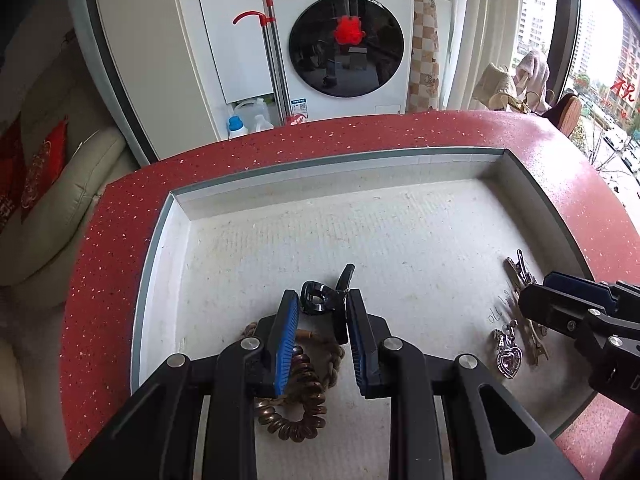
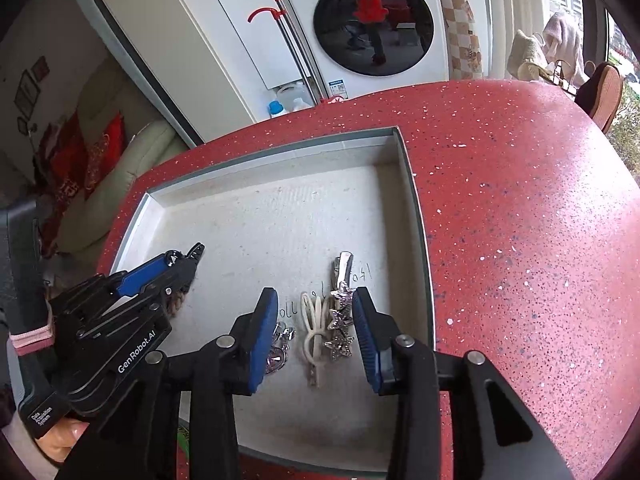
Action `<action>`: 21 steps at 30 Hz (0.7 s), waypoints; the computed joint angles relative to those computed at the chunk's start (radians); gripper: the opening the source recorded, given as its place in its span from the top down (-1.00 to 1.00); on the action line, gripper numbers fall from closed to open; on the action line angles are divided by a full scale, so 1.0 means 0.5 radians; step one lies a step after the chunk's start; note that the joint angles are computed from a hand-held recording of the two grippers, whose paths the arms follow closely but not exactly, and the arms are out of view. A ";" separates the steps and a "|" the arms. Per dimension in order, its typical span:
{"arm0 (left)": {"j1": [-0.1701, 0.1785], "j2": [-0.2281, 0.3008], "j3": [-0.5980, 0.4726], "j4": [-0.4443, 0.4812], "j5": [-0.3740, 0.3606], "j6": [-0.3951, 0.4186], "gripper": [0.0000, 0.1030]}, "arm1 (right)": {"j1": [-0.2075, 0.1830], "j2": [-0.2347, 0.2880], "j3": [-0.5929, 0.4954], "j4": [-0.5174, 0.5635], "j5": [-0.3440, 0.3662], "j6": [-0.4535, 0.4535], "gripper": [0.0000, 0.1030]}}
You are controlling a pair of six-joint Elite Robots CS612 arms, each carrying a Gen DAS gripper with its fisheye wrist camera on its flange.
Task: Organize jewelry
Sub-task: 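Lower both items into the grey tray while the right tool opens to release the star clip, then open the left tool to drop the black claw clip and lift both tools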
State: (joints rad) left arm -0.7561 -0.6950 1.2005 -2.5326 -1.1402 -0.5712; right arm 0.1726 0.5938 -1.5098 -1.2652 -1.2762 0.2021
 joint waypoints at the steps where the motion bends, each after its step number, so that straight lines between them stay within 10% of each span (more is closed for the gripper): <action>1: -0.002 -0.004 0.004 -0.011 0.006 0.003 0.16 | -0.001 0.003 -0.013 -0.011 0.012 0.006 0.15; 5: -0.006 -0.017 0.016 -0.046 0.025 0.015 0.09 | -0.001 0.008 -0.055 -0.030 0.042 0.013 0.11; 7: -0.009 -0.023 0.025 -0.062 0.049 -0.004 -0.88 | 0.000 0.014 -0.081 -0.032 0.046 0.016 0.07; 8: -0.015 -0.030 0.046 -0.105 0.088 -0.012 -0.94 | 0.000 0.017 -0.095 -0.035 0.050 0.021 0.06; 21: -0.031 -0.146 0.199 -0.216 0.079 -0.072 -1.00 | -0.006 0.059 -0.243 0.033 0.126 0.102 -0.03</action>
State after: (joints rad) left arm -0.7716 -0.7678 1.3002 -2.6405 -1.1005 -0.6070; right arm 0.1696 0.6234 -1.6313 -1.2489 -1.2132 0.2532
